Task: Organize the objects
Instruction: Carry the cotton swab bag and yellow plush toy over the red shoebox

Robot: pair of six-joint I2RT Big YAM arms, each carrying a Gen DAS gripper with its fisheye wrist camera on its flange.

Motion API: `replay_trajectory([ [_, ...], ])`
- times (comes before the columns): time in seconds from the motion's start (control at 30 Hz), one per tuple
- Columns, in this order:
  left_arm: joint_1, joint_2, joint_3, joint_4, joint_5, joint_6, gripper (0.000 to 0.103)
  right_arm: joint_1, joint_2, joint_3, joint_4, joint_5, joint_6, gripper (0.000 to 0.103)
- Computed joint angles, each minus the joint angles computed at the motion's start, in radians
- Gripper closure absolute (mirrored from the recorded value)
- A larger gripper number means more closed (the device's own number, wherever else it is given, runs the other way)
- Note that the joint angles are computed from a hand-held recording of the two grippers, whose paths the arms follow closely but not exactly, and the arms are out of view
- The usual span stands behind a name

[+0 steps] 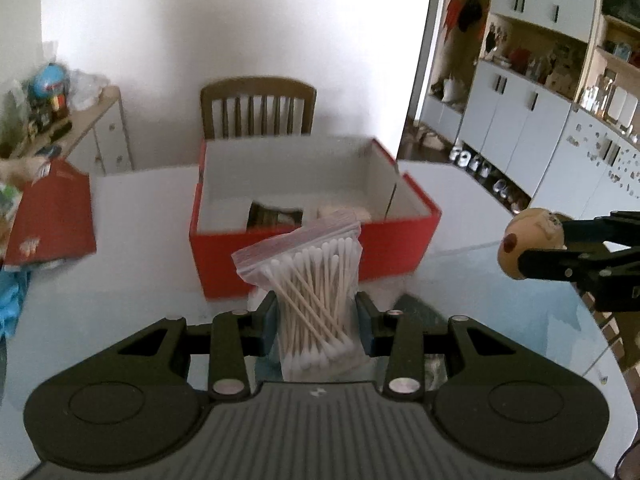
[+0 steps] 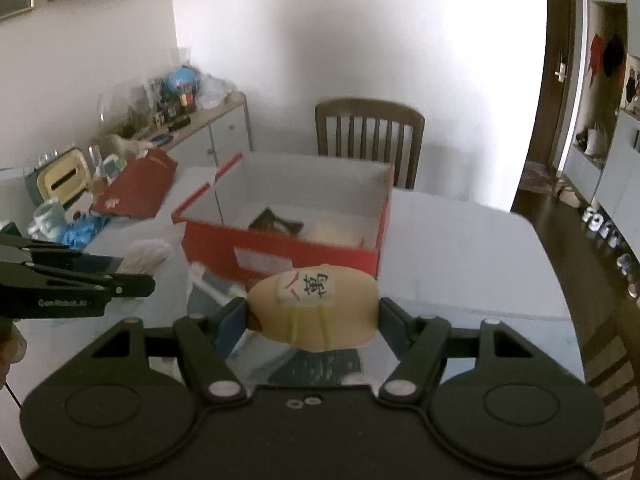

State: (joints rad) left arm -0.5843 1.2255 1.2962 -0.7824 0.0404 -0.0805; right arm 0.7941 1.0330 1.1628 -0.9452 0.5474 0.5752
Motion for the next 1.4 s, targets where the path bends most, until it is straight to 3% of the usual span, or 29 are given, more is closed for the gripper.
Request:
replay_trajectory([
  [0.3,0.033,0.122,0.162,-0.023,0.025,0.048,0.064,-0.064,0.074,0.088,0.056,-0.007,-0.109,0.033],
  [0.7,0.055,0.293,0.348,-0.078,0.027,0.131,0.064,-0.16,0.204,0.198,0.08,-0.06,-0.154,0.033],
  [0.93,0.065,0.383,0.452,-0.109,0.026,0.201,0.064,-0.19,0.28,0.237,0.098,-0.049,-0.209,0.033],
  [1.17,0.09,0.491,0.568,-0.16,0.044,0.188,0.064,-0.223,0.36,0.282,0.094,-0.052,-0.229,0.033],
  [1.4,0.09,0.59,0.66,-0.217,0.032,0.231,0.064,-0.244,0.432,0.31,0.075,-0.069,-0.237,0.033],
])
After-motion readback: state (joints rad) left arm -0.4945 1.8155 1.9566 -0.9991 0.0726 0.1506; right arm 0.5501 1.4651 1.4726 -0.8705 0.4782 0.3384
